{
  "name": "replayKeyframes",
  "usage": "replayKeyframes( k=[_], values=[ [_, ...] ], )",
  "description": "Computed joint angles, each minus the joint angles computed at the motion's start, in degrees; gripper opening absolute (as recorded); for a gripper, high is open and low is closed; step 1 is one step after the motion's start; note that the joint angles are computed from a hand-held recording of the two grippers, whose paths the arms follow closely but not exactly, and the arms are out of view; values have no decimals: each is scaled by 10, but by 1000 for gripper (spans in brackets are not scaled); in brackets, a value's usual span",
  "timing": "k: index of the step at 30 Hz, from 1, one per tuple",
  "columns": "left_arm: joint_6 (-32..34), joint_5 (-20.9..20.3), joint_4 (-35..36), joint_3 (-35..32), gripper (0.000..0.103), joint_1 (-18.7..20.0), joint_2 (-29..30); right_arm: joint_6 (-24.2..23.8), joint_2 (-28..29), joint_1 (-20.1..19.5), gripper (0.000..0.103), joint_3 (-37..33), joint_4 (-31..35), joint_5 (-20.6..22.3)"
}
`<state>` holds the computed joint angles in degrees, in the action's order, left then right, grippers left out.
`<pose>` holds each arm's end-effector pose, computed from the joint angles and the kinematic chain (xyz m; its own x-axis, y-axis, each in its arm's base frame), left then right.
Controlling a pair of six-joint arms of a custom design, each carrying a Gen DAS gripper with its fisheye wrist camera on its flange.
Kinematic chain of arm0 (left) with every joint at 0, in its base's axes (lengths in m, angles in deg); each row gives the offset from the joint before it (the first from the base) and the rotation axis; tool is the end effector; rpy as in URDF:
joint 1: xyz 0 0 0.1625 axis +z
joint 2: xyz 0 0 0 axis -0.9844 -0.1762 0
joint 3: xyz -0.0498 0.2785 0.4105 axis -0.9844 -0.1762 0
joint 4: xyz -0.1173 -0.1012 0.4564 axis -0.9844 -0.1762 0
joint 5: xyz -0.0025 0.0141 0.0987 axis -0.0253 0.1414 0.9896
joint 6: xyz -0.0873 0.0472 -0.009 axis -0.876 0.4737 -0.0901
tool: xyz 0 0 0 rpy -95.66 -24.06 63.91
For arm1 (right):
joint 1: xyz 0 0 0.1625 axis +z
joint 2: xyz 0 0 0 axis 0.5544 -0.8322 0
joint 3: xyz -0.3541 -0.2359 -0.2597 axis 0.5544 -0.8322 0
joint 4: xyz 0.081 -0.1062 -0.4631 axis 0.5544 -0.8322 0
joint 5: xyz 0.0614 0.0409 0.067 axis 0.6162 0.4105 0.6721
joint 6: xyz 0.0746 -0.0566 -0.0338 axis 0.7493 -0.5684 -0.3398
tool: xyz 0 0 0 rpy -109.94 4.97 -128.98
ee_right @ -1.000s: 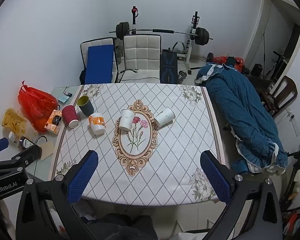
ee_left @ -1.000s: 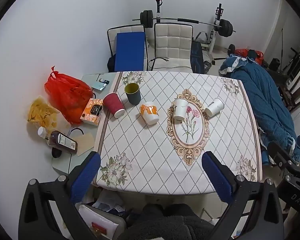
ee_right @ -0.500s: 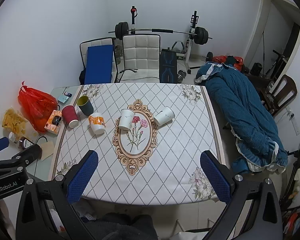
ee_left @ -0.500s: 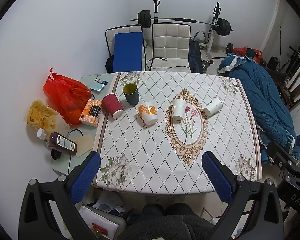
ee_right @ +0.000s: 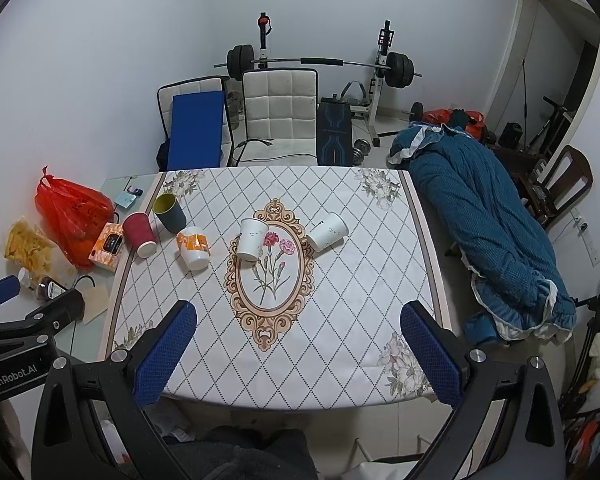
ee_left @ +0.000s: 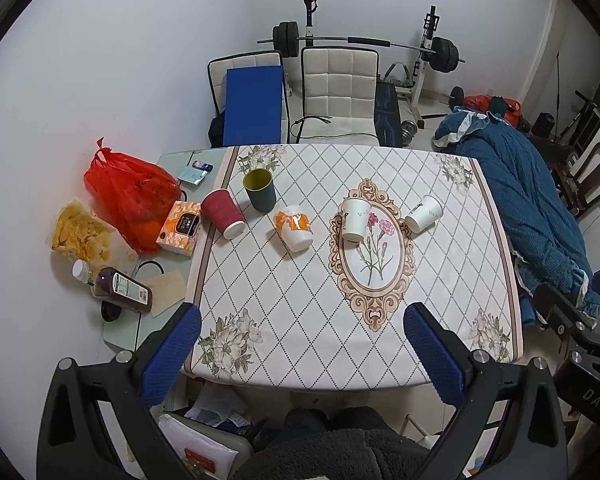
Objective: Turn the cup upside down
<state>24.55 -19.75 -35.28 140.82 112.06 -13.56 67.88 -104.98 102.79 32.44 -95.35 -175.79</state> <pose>-0.4706 -0.5153 0.3130 -0.4624 0.7118 -0.5287 0.7882 0.6031 0.1226 0.4653 -0.3754 0.3822 -0.4403 0.7520 0.4905 0.0697 0.5733 -0.8164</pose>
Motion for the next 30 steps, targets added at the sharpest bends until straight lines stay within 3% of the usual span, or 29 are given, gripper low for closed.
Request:
replayKeyframes(
  k=[30],
  values=[
    [8,5,-10,0,103,4,4,5,-10,-2,103,10,-9,8]
  ],
)
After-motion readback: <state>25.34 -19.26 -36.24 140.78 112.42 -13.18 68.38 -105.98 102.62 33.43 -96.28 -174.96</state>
